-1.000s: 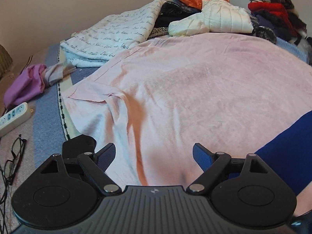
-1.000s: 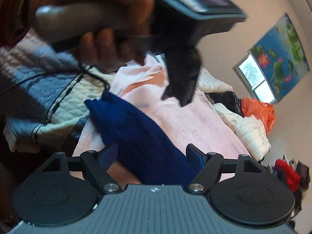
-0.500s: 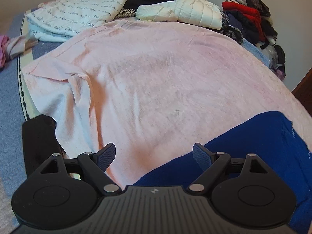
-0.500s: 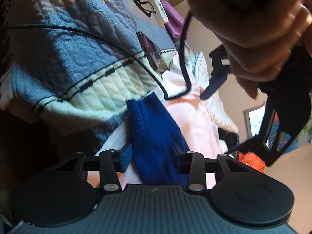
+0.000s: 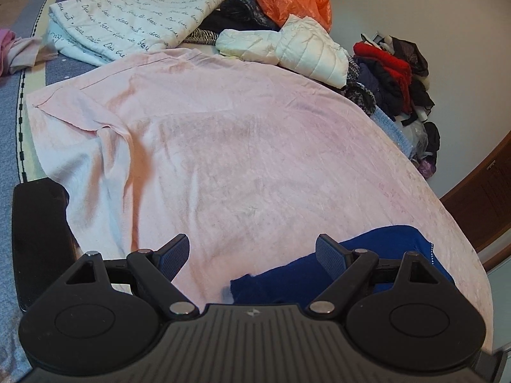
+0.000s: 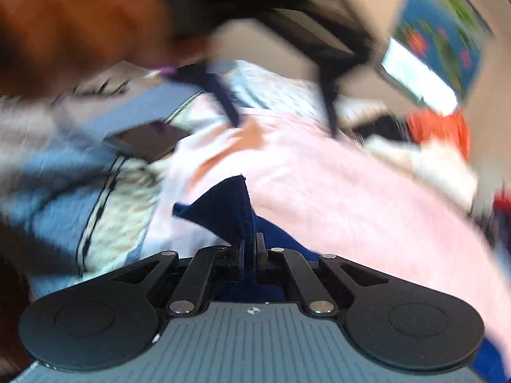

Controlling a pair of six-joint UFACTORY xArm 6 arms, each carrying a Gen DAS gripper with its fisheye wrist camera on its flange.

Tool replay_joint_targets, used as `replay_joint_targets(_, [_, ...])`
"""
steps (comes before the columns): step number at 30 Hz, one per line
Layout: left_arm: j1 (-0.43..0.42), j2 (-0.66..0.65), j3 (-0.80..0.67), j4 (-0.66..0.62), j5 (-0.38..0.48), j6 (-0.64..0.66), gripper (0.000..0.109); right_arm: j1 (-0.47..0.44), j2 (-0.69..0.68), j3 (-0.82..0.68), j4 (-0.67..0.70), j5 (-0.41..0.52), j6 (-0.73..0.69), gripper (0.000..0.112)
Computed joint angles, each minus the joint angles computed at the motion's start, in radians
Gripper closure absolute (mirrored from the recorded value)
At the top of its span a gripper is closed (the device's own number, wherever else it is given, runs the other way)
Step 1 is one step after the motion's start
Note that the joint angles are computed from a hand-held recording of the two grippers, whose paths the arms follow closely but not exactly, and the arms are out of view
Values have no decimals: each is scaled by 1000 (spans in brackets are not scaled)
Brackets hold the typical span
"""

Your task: Fold small clothes

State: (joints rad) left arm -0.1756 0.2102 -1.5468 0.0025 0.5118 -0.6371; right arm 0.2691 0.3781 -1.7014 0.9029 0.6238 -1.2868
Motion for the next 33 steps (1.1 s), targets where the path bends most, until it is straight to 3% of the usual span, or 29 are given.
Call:
replay_joint_targets(4, [-43,54,-59,62,41,10,22,-140,76,-139,76,162,312,107])
replay_joint_targets(9, [-104,148,-168,101,108,56,22,-262,143,-195,110,220,571,105])
replay_joint_targets(13, [-163,250,-295,274,216,19,22,-275,195,-192,106,237,687,102])
replay_joint_targets(14, [-175,274,-325,315,245,8,22,-277,208,-200,113,242,713,94])
replay_joint_targets(16, [-193,302,-353,367,284,4,22,-280,234,-218,156,259,738,91])
replay_joint_targets(17, [-199,310,-360,378,295,6,22,-285,239,-222,180,270,746,81])
replay_joint_targets(22, [-226,312,-367,489,305,-49,22,-295,315,-334,205,307,816,64])
replay_joint_targets(23, [-232,314,-375,505,306,-53,22,-295,321,-343,204,307,820,65])
replay_joint_targets(25, [-243,318,-391,527,305,-58,22,-289,318,-347,167,291,828,85])
replay_joint_targets(26, [-251,324,-405,540,304,-60,22,-287,311,-341,147,279,828,101])
replay_joint_targets(29, [-273,345,-447,568,294,-61,22,-300,290,-323,167,241,804,101])
replay_joint_targets(33, [-295,412,-547,492,282,4,22,-320,250,-292,177,140,746,101])
